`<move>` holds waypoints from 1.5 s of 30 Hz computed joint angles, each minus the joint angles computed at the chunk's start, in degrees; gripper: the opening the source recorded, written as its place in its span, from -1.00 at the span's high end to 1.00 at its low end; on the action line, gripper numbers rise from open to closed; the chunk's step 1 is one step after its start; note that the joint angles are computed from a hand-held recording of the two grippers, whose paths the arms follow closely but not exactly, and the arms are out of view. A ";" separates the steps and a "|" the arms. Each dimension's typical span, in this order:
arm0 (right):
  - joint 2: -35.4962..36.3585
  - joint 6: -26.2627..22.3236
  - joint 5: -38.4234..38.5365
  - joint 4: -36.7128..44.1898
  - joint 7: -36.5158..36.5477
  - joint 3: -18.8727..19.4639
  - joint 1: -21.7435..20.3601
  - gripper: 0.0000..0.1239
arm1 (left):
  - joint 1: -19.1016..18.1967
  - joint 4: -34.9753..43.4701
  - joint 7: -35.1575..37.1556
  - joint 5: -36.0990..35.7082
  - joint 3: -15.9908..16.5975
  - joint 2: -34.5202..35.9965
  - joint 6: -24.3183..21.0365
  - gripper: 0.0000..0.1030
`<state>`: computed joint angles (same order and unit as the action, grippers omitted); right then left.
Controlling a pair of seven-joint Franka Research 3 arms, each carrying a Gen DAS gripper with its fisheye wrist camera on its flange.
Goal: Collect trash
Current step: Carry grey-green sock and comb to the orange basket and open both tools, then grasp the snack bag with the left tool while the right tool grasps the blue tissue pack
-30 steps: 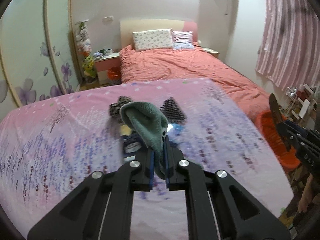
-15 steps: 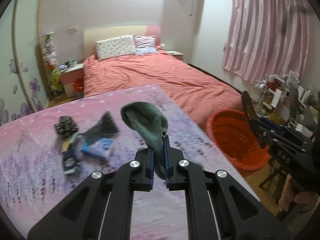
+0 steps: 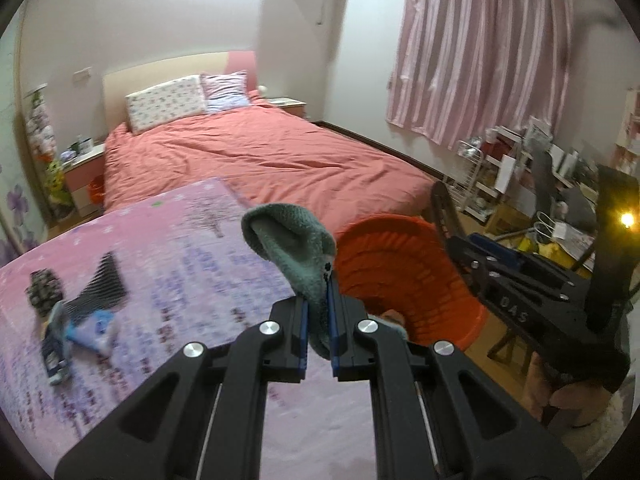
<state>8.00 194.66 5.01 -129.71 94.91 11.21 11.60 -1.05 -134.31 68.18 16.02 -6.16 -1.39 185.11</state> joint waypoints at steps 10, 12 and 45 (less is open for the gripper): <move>3.56 -0.68 -8.96 2.36 9.27 8.16 -13.60 0.54 | 2.55 10.43 16.00 -15.36 -10.01 11.01 -2.46 0.82; 4.41 -1.11 -9.37 3.26 9.81 9.00 -14.97 0.54 | 3.04 13.17 15.58 -14.49 -11.19 13.64 -3.49 0.81; 6.92 -7.82 3.34 3.69 -6.88 26.20 -23.31 -0.29 | -8.71 2.41 -45.72 43.64 21.82 2.48 -11.18 -0.22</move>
<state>14.93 186.84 8.35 -126.01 88.03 37.41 -11.71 -9.76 -131.90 22.45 59.66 15.66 1.10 173.93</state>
